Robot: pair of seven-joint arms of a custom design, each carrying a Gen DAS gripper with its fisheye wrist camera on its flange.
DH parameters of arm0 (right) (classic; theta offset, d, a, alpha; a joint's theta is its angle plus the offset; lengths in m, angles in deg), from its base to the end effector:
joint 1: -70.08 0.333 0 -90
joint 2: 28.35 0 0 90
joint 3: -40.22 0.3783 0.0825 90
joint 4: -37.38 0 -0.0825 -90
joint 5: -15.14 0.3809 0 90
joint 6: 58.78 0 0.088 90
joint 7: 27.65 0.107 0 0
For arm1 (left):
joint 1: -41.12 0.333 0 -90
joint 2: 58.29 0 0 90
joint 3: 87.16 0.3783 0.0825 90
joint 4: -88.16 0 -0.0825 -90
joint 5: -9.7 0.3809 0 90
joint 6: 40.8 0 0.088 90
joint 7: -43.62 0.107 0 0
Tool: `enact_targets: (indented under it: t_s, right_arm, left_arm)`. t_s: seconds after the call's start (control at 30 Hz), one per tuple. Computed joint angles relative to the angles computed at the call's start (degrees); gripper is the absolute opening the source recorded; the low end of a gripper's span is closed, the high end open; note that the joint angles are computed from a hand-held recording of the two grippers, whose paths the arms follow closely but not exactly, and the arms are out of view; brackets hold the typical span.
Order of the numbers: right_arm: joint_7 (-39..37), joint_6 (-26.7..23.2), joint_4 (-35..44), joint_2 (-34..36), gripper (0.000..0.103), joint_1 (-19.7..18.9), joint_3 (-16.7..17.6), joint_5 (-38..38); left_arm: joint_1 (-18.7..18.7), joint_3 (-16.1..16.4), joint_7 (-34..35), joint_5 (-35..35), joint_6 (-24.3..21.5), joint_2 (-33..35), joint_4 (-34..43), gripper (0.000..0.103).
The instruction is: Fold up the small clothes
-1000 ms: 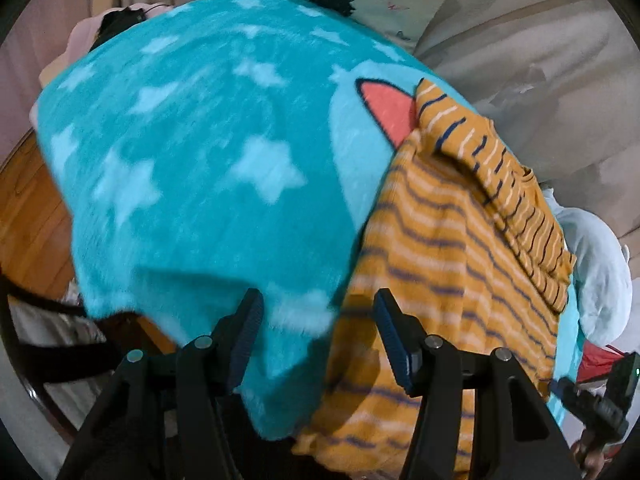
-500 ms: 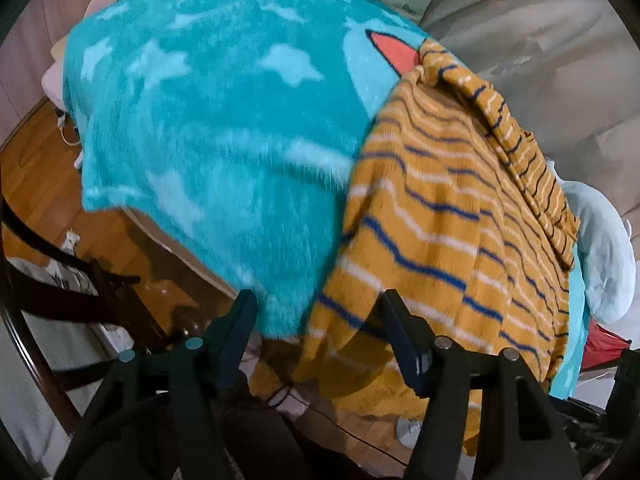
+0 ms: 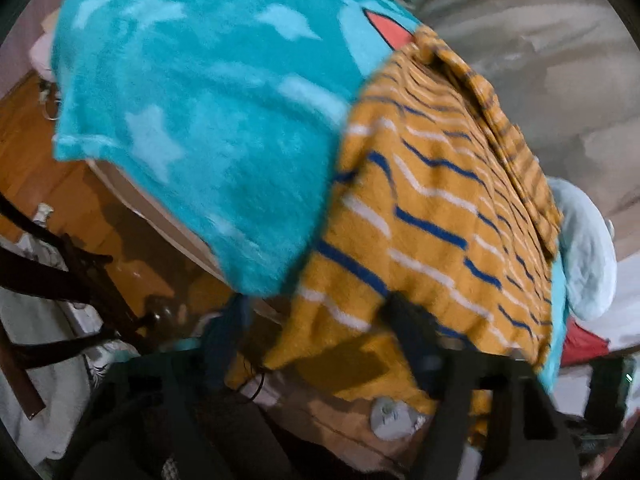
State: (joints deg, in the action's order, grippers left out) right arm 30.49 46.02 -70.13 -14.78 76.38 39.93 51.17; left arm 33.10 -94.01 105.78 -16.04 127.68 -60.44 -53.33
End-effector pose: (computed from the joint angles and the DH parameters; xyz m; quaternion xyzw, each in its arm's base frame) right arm 0.5919 0.1104 0.4412 -0.7928 0.5220 0.2650 0.1694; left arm 0.4934 -0.1022 0.4241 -0.8627 0.4316 -0.2634 0.0107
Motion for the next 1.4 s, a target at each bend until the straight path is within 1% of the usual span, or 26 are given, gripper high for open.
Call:
enact_targets:
  t_s: [0.03,0.07,0.1,0.13,0.2,0.27,0.43,0.5,0.53,0.57,0.6,0.67,0.83,0.9,1.0,1.03,1.1,1.13,1.17,1.2,1.23,1.27,1.3,1.33,1.37,1.4]
  right_arm:
    - [0.7,-0.7,0.2,0.5,0.054,0.0,0.1,0.5]
    - [1.2,-1.1,0.4,1.1,0.054,0.0,0.2,1.0]
    - [1.7,-1.3,0.6,1.7,0.054,0.1,0.3,1.6]
    - [2.2,-1.0,0.7,2.1,0.054,0.4,0.5,2.1]
    - [4.4,-0.3,0.9,3.0,0.054,0.4,0.5,3.9]
    - [6.5,-1.2,1.0,3.9,0.054,-0.4,0.4,6.4]
    - [7.1,-2.6,-0.3,4.1,0.054,-2.4,0.3,11.2]
    - [7.6,-2.8,-0.6,4.4,0.049,-2.9,0.2,12.2]
    - [8.0,-2.6,-0.7,4.5,0.036,-2.8,0.1,11.5]
    - [8.0,-2.6,-0.4,4.7,0.016,-2.6,0.1,10.5]
    - [7.5,-2.6,-0.4,4.7,0.012,-2.8,0.1,10.4]
    - [4.5,-2.9,-0.7,3.9,0.009,-3.4,0.4,11.4]
    - [-2.4,-5.4,0.4,0.6,0.009,-5.4,0.2,16.1]
    - [-3.3,-4.7,1.2,0.2,0.009,-5.7,-0.1,18.4]
    - [-2.9,-1.2,4.5,1.9,0.009,-6.1,-0.5,20.7]
    - [-2.5,1.5,4.7,2.3,0.009,-5.8,-0.3,21.4]
    - [0.0,6.9,7.0,4.7,0.009,-5.5,-0.2,22.9]
    - [1.6,10.7,8.1,6.2,0.009,-5.1,0.0,23.5]
    - [2.3,14.7,9.1,7.4,0.010,-4.5,0.1,22.8]
    - [2.5,16.2,11.3,9.0,0.011,-4.8,-0.1,20.8]
    - [3.7,20.3,12.0,9.8,0.016,-3.3,-0.5,16.7]
    - [4.4,21.4,12.7,10.2,0.020,-3.1,-0.5,13.9]
    - [4.3,21.2,13.1,10.3,0.022,-3.6,0.1,13.1]
    - [3.4,20.2,13.1,10.1,0.030,-4.7,0.8,13.6]
    - [1.8,20.0,12.3,9.2,0.045,-5.7,1.3,14.4]
    - [0.8,20.3,11.7,8.7,0.052,-6.0,1.4,14.5]
  left_arm:
    - [-0.5,0.2,2.9,-2.8,-0.6,-0.1,0.3,0.039]
    - [-0.5,0.1,3.6,-2.7,-1.2,-0.1,0.8,0.034]
    - [-0.4,-0.1,3.2,-1.3,-1.6,-0.1,1.1,0.022]
    - [-0.2,-0.3,2.2,1.1,-2.3,0.0,1.6,0.017]
    - [0.3,-0.6,-0.7,5.4,-3.1,0.0,2.0,0.012]
    - [0.5,-0.7,-2.5,7.9,-4.2,0.1,2.6,0.011]
    - [0.7,-0.4,-4.4,10.5,-7.5,-1.3,3.8,0.010]
    - [0.6,-0.2,-5.1,11.7,-8.5,-1.8,4.3,0.010]
    - [0.6,-0.3,-6.0,13.1,-9.3,-2.1,4.7,0.010]
    - [0.6,-0.2,-6.6,13.9,-9.9,-2.4,4.8,0.010]
    - [0.5,-0.1,-7.1,14.4,-10.5,-2.6,5.0,0.010]
    - [0.4,0.0,-8.2,15.4,-12.0,-3.4,5.5,0.010]
    - [0.1,0.8,-10.5,17.7,-14.7,-5.5,7.0,0.010]
    - [-0.5,1.8,-8.7,16.0,-14.5,-5.5,8.2,0.010]
    - [0.0,2.3,-7.0,15.7,-14.1,-3.3,12.5,0.010]
    - [0.4,2.2,-6.8,15.8,-13.9,-1.9,14.6,0.010]
    - [1.2,1.8,-3.6,13.1,-12.1,1.8,18.8,0.012]
    - [1.9,1.3,-2.5,12.2,-11.0,4.1,21.2,0.014]
    - [2.7,0.7,-2.6,12.0,-10.7,5.7,23.0,0.015]
    - [3.5,-0.1,-2.4,11.1,-10.8,7.0,24.6,0.018]
    - [4.3,-0.9,-2.2,10.0,-10.7,8.1,25.9,0.020]
    - [5.0,-1.8,-1.9,9.2,-10.2,8.6,26.7,0.023]
    - [5.6,-2.5,-1.9,9.6,-9.5,8.5,26.8,0.034]
    - [5.6,-2.5,-3.3,12.6,-8.5,8.2,26.6,0.048]
    - [5.6,-2.4,-5.2,15.6,-7.9,8.1,26.4,0.053]
    - [5.6,-2.1,-7.1,18.8,-7.6,7.6,26.0,0.056]
